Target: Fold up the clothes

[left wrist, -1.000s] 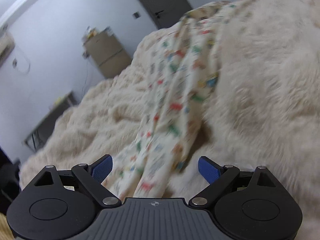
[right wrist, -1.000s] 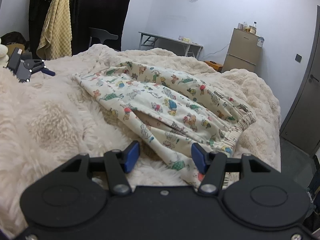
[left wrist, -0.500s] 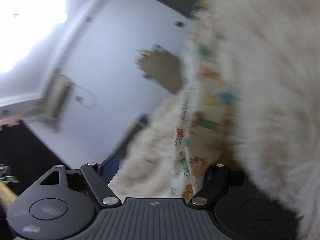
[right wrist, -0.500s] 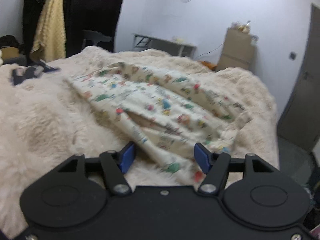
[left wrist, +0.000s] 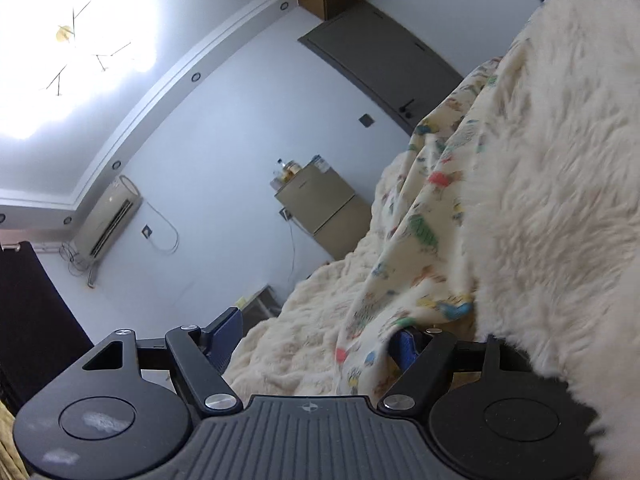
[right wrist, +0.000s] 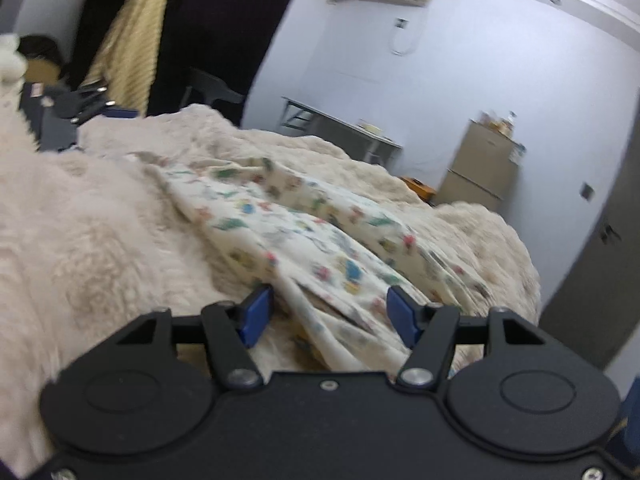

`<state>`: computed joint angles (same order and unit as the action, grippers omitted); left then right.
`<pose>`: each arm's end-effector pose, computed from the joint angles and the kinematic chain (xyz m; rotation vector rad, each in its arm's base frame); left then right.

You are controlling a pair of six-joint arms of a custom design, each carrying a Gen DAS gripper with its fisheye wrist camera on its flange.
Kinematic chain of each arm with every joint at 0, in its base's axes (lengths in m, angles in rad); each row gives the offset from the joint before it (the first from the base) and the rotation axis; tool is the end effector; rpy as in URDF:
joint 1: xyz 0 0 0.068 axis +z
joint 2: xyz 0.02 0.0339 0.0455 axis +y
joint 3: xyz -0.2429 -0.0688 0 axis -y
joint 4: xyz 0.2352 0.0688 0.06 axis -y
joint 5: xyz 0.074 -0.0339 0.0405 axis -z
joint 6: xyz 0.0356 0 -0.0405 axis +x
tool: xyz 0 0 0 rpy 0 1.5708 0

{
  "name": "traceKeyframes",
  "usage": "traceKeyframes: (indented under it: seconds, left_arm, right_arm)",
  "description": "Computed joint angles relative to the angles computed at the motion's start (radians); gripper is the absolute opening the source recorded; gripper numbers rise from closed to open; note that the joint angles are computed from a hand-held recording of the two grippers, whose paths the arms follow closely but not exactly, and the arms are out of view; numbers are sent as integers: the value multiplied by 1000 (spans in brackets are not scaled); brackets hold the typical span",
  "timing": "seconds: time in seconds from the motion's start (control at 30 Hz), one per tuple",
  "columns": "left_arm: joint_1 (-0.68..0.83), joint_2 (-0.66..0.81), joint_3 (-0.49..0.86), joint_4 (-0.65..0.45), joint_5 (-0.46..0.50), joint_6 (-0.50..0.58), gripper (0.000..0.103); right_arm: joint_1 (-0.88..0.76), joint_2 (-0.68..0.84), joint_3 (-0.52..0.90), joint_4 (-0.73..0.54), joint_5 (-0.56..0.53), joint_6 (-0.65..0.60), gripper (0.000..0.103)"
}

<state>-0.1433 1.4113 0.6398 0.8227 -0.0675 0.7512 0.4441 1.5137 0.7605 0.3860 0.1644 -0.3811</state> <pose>0.2985 -0.0406 0.2379 0.6178 1.4147 0.5357 0.2920 0.1325 0.1997 -0.6744 1.8132 -0.1173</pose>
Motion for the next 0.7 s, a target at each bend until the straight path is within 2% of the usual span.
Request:
traceKeyframes:
  seconds: [0.03, 0.07, 0.1, 0.17, 0.23, 0.37, 0.43, 0.5, 0.53, 0.57, 0.6, 0.63, 0.67, 0.7]
  left_arm:
    - [10, -13, 3, -13, 18, -23, 45]
    - [28, -19, 4, -20, 43, -44, 34]
    - [54, -43, 11, -53, 90, -95, 30]
    - [83, -69, 30, -105, 149, -169, 7]
    - [115, -85, 74, -182, 218, -265, 3]
    - [184, -168, 133, -343, 353, -428, 3]
    - [254, -214, 193, -460, 505, -520, 3]
    - [291, -259, 242, -609, 638, -439, 4]
    - [320, -282, 264, -699, 708, -349, 7]
    - [363, -295, 299, -818, 797, -242, 8]
    - [394, -293, 328, -905, 855, -179, 11]
    - [448, -276, 381, -1046, 948, -94, 22]
    - [471, -264, 407, -1119, 988, -46, 40]
    - [501, -252, 426, -1178, 1026, -9, 52]
  right_arm:
    - [3, 7, 9, -2, -11, -10, 46]
    - [2, 12, 21, -12, -30, -20, 30]
    - [2, 14, 32, -30, -55, -30, 14]
    - [7, 6, 32, -32, -73, -50, 3]
    - [4, -14, 29, -45, -95, -53, 0]
    - [-63, -115, 43, -122, -251, 21, 0]
    - [-110, -193, 33, -138, -356, 90, 0]
    - [-135, -251, 12, -143, -415, 113, 0]
    - [-151, -280, 12, -184, -462, 101, 2]
    - [-176, -308, 27, -283, -541, 64, 4]
    - [-190, -324, 33, -343, -584, 31, 4]
    - [-210, -343, 31, -412, -635, -20, 5]
    - [-233, -360, 31, -493, -690, -83, 5]
    - [-250, -363, 37, -542, -724, -115, 6]
